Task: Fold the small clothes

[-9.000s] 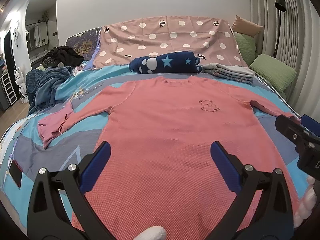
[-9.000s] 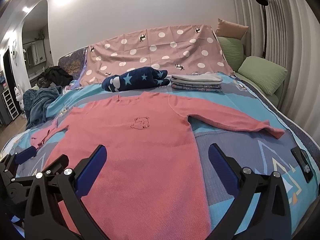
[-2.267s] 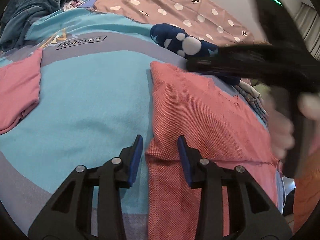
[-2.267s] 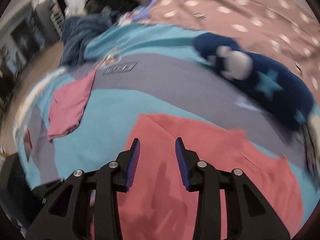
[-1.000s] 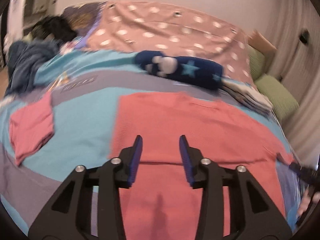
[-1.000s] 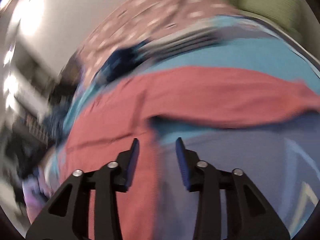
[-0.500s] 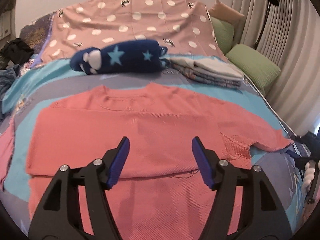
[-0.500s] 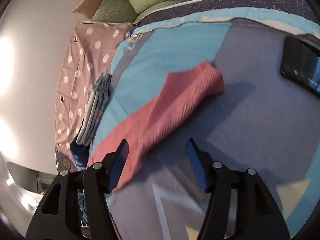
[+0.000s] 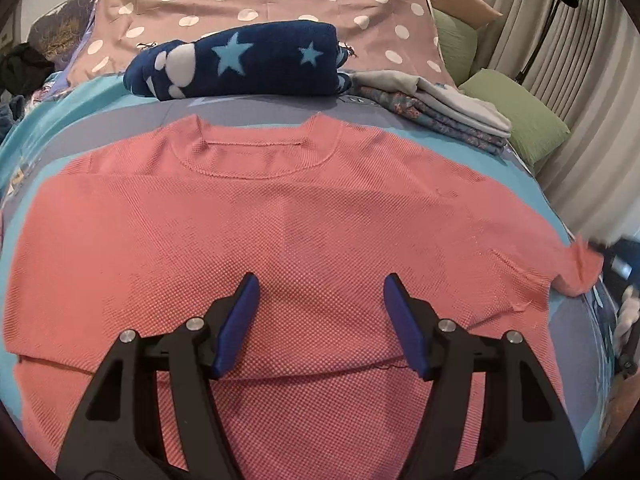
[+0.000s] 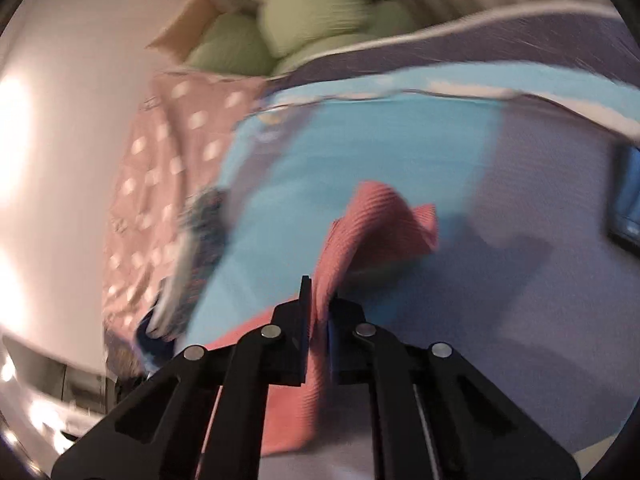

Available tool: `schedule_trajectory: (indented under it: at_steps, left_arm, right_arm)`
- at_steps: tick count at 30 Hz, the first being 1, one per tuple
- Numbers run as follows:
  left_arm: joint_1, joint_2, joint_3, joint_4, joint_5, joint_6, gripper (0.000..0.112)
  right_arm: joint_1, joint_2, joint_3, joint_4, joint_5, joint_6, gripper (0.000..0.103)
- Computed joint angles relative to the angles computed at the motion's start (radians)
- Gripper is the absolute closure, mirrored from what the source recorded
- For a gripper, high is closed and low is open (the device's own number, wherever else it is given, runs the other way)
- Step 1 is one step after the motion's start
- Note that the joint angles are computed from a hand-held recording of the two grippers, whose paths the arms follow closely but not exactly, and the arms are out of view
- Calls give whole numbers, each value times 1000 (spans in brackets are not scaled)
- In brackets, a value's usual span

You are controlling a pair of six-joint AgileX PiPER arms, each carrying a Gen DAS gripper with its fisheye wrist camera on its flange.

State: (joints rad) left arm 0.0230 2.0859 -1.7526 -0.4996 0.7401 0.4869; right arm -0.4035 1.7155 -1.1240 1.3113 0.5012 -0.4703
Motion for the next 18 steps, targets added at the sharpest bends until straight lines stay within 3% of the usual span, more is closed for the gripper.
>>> schedule_trajectory:
  at_steps: [4,8,14,18]
  left_arm:
    - [27,-1,11,-93,12,65,46]
    - [102,9,21,-298,77,166,46]
    - [231,92,-76,-523,301,213,56]
    - [283,162,-163,-622,434,185,56]
  right_arm:
    - [187,19,-169,-21,21,-14,95]
    - [385,95,-354,-100,46,10,95]
    - [617,237,-542,-349,72,104,95]
    - [701,285,-564,-534,93,188,95]
